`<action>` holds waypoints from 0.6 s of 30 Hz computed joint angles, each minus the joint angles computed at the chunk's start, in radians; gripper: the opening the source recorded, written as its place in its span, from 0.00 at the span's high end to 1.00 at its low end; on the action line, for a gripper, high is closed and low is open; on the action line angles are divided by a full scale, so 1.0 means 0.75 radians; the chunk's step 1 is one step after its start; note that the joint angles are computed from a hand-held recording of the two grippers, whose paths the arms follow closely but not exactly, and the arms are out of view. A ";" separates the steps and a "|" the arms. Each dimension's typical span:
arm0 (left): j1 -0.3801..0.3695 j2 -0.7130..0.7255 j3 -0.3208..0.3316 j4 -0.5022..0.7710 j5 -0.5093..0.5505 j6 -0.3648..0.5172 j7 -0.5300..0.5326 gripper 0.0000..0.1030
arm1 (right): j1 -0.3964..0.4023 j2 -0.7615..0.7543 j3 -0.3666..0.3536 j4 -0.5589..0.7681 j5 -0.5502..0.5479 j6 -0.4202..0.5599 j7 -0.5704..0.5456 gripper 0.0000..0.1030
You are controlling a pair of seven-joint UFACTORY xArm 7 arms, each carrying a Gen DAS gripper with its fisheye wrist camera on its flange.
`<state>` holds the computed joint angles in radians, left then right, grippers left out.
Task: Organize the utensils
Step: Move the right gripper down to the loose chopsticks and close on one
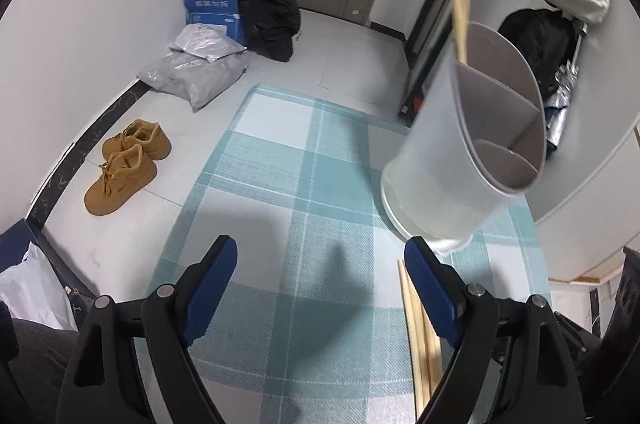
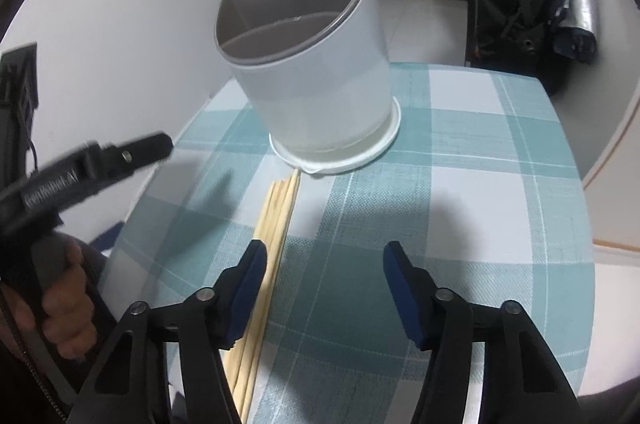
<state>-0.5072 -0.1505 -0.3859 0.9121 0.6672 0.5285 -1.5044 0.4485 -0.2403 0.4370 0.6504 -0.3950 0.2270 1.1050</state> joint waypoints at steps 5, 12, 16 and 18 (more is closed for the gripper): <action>0.005 0.006 0.019 -0.008 -0.044 -0.020 0.025 0.20 | 0.046 0.108 -0.028 0.100 0.016 0.042 -0.073 0.57; 0.018 -0.008 0.026 -0.027 -0.085 -0.025 0.037 0.20 | 0.124 0.230 -0.100 0.207 0.023 0.107 -0.090 0.78; 0.026 -0.012 0.029 -0.033 -0.116 -0.036 0.058 0.20 | 0.159 0.229 -0.116 0.222 0.024 0.148 -0.108 0.83; 0.028 -0.010 0.030 -0.033 -0.134 -0.038 0.066 0.20 | 0.172 0.227 -0.120 0.229 0.039 0.172 -0.128 0.83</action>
<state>-0.4860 -0.1580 -0.3634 0.8876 0.5669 0.4997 -1.4553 0.5776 -0.0700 0.3471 0.8219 -0.3660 0.3560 1.0092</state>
